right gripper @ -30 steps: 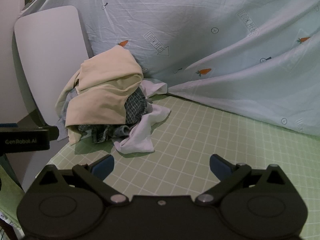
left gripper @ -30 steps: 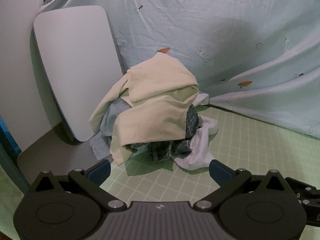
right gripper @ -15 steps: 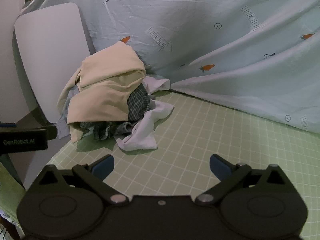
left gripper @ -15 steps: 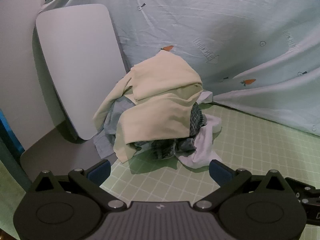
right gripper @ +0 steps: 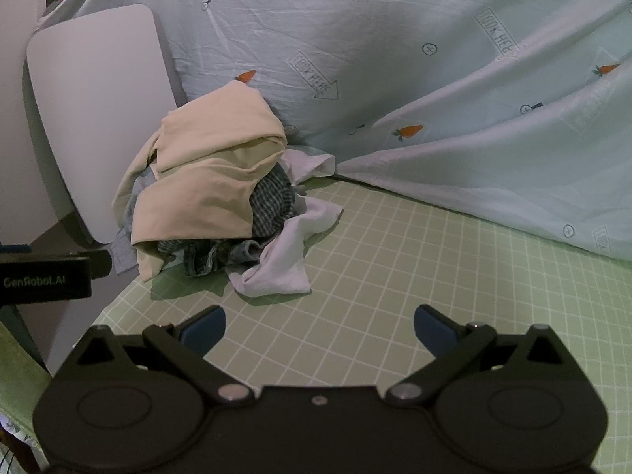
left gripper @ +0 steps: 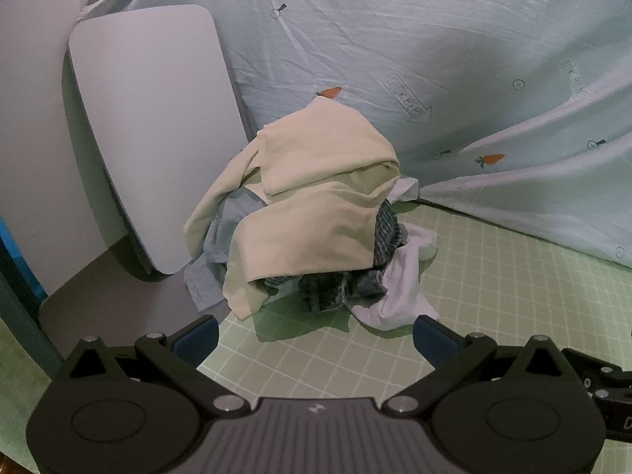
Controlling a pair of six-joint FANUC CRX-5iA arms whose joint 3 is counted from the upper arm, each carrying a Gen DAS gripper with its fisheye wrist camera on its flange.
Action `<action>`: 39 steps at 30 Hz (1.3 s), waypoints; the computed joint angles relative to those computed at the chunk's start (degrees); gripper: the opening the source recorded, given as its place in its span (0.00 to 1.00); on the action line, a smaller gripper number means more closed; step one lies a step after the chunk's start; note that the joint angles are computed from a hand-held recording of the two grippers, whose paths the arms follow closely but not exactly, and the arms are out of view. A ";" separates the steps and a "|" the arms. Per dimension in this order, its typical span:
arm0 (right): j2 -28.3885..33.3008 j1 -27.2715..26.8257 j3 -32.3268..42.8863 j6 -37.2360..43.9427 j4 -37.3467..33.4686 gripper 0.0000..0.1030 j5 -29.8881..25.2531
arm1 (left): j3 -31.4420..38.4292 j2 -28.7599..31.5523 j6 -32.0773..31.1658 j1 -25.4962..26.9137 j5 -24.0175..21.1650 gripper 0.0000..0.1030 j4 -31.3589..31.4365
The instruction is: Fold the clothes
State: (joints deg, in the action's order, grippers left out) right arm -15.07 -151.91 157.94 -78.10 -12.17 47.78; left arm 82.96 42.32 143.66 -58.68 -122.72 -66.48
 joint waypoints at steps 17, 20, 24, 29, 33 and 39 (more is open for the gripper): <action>-0.57 0.35 -0.88 -1.27 1.44 1.00 0.37 | 1.38 0.75 -0.17 0.58 -0.24 1.00 0.36; -1.21 0.39 -1.88 -1.79 2.19 1.00 1.00 | -0.85 -0.34 1.45 1.19 0.36 1.00 1.89; -2.53 0.56 -3.83 -2.79 3.65 1.00 1.67 | -3.01 -1.48 2.94 2.48 1.38 1.00 2.98; -6.45 0.82 -9.01 -4.84 6.04 1.00 2.05 | -8.92 -4.84 7.72 5.58 4.17 1.00 6.66; -11.49 1.09 -15.19 -5.26 6.67 1.00 2.24 | -14.21 -7.97 10.89 8.65 6.77 1.00 8.97; -24.05 2.05 -33.44 -6.58 7.72 1.00 7.19 | -22.14 -12.76 14.36 14.72 11.77 1.00 12.97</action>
